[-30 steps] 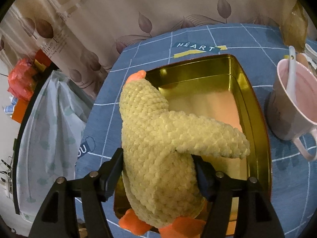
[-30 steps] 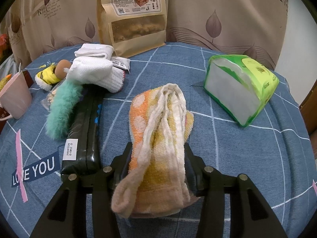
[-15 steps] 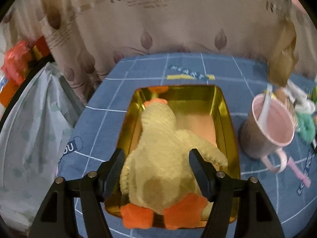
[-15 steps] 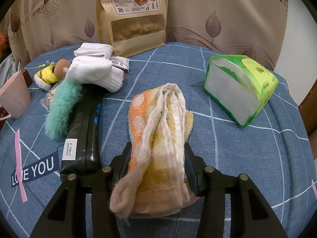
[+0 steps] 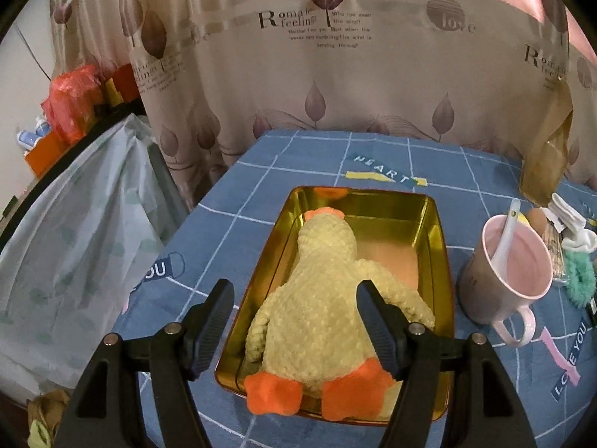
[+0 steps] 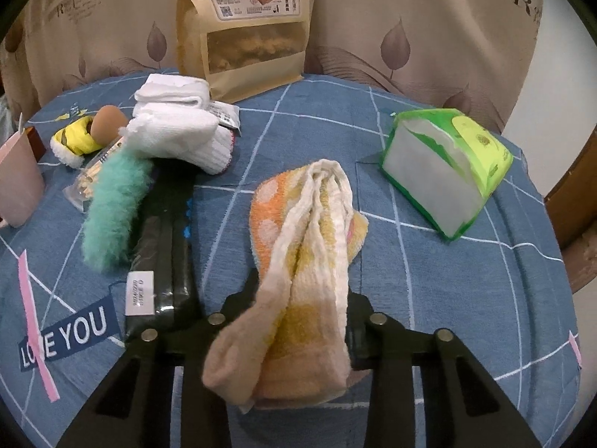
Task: Organize soft objects
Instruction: 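Carry the orange towel with the right gripper and release it into the tray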
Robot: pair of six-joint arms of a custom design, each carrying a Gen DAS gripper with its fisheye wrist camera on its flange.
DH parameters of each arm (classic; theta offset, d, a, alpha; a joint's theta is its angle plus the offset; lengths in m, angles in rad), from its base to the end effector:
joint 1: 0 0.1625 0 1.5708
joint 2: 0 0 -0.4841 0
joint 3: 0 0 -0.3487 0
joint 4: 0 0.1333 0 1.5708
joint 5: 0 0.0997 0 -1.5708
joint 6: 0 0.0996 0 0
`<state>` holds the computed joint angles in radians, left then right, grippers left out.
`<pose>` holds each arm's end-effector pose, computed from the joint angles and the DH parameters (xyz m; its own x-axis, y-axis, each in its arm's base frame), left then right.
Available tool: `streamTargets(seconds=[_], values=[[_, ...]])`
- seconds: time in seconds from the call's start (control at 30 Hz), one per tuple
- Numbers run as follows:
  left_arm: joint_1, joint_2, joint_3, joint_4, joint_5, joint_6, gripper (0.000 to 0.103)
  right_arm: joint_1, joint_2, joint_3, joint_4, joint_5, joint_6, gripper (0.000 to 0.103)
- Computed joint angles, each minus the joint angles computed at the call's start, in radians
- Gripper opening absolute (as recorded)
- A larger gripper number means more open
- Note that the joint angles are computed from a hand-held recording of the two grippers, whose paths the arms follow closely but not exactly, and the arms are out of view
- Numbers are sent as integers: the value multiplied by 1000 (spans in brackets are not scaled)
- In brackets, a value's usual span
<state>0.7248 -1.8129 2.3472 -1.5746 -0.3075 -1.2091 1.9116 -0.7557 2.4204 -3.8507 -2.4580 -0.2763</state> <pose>-0.0394 -0.3398 0.3785 -0.5472 -0.3415 -0.7641 0.3785 0.7133 -0.5899 0.1990 -0.3935 0.1535 -0.6421 -0.0073 0.7666 -0.4658 0.7980 -0.3825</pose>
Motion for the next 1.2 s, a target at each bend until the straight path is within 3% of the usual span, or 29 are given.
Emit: streamTargets(seconds=[0.17,0.37,0.63,0.8,1.2], values=[[0,-17,2,30,5,-34,70,42,1,-21,29,-31,42,30],[18,-49,-12,48,2,-68,70,124,-27,-90,140,-28,85,30],[24,-70,-44,150,-1,-146,70,229,-5,-238,347,122,154,30],[27,-80,-64,233,3,-210,70,291,61,-354,450,217,148,30],[47,-96,-76,244,3,-217,70,350,236,-618,672,328,117,31]])
